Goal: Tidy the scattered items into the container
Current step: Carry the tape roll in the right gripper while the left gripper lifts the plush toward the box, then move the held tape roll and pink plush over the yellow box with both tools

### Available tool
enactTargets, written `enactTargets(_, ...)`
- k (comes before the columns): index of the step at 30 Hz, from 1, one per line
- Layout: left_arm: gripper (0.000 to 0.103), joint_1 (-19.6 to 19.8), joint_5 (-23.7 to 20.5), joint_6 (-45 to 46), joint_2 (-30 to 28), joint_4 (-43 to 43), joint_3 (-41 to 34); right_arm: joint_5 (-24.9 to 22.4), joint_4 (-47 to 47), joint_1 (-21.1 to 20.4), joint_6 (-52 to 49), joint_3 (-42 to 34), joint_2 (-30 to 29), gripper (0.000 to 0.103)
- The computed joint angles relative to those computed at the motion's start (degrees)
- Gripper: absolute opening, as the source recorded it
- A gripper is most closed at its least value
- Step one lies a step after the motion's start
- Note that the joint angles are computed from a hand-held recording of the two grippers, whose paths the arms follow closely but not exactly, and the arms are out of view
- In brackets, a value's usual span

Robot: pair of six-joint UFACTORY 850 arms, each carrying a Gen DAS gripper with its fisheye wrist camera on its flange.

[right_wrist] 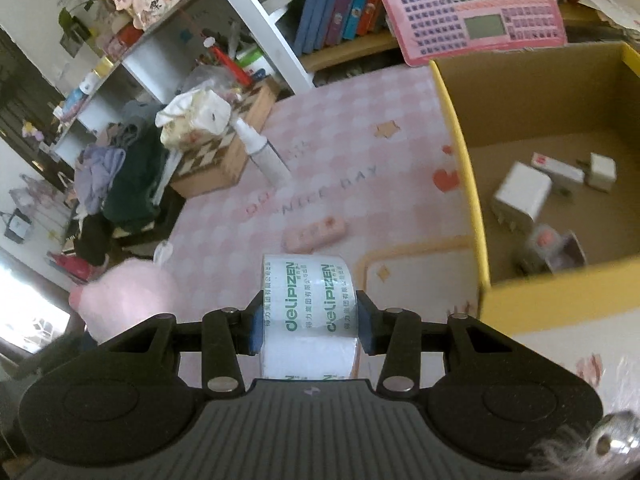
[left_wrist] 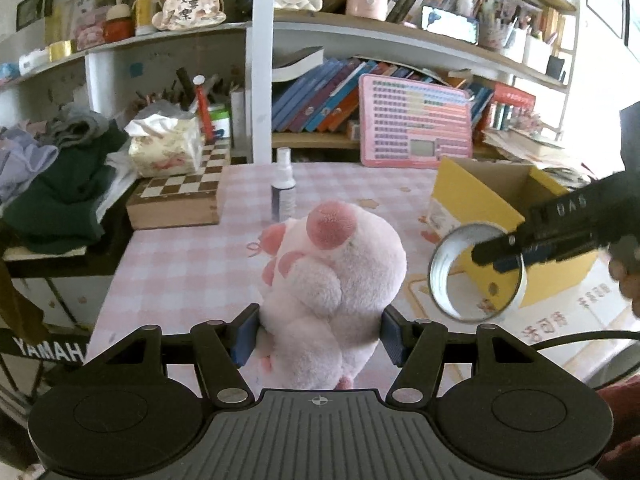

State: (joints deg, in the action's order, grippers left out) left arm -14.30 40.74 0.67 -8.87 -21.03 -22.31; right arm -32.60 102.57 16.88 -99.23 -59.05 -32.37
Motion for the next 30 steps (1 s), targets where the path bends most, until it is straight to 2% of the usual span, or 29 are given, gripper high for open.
enactTargets(4,0.061,-1.0,0.6,-0.7,3.3,0.7,2.4,-0.5,3.3,0.1,-5.4,4.2,3.0,0.041)
enactTargets(8,0.061,-1.8,0.5,-1.1,6.7,2.4,4.5,2.2,9.1,1.6,-16.1,9.2,7.2,0.041)
enactTargets(11,0.061,-1.9,0.0,-1.9,8.1,4.1,5.4,4.0,12.1,2.5,-19.6,12.0,9.3,0.041)
enactTargets(23,0.061,-3.4,0.5,-6.7,10.6,9.6,8.4,5.7,25.4,3.9,-28.0,20.4,15.8,0.041)
enactTargets(30,0.061,-4.4,0.7,-10.1,10.3,14.6,9.0,7.7,37.1,4.8,-38.0,25.2,19.6,0.041)
